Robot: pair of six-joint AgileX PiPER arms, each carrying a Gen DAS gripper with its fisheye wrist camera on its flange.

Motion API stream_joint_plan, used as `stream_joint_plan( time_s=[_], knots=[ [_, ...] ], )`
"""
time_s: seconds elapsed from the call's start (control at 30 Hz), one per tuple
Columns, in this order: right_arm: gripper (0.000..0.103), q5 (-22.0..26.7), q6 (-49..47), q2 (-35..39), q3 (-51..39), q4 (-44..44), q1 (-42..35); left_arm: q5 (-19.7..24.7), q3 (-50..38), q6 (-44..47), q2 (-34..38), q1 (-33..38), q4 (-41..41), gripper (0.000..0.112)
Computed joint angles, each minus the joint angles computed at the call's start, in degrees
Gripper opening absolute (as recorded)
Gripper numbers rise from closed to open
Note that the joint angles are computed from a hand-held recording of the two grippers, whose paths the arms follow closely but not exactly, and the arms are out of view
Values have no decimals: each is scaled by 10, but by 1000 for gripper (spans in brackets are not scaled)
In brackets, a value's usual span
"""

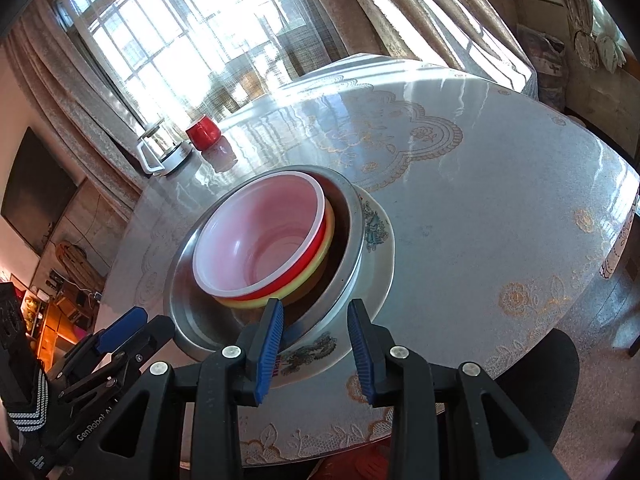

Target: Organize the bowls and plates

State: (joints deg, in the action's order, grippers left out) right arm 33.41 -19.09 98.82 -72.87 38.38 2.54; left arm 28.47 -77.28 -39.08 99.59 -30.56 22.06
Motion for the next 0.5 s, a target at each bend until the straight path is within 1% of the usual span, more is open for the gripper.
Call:
stream_joint_plan(
  time_s=[0.03, 0.13, 0.2, 0.27, 0.33, 0.4, 0.43, 0.5],
  knots=[
    [34, -3, 1, -1, 1, -2, 2, -3, 6, -9, -4, -1, 4, 71],
    [34, -19, 4, -6, 8, -11, 9, -14, 25, -40, -16, 0, 25, 77],
    [34, -36, 2, -12, 18, -15, 14, -9, 27, -45, -17, 0, 26, 82],
    [35, -49, -11, -17, 29, -4, 15, -8, 33, -52, -19, 0, 28, 87],
    [36, -64, -33, -24, 42, 12, 17, -5, 39, -64, -21, -2, 31, 95],
    [36, -93, -57, -38, 65, 29, 25, -5, 46, -72, -23, -2, 29, 99],
    [36, -113, -78, -51, 82, 44, 30, -6, 50, -77, -24, -2, 28, 101],
    [36, -159, -134, -74, 116, 85, 42, -9, 61, -91, -28, -2, 29, 102]
  ],
)
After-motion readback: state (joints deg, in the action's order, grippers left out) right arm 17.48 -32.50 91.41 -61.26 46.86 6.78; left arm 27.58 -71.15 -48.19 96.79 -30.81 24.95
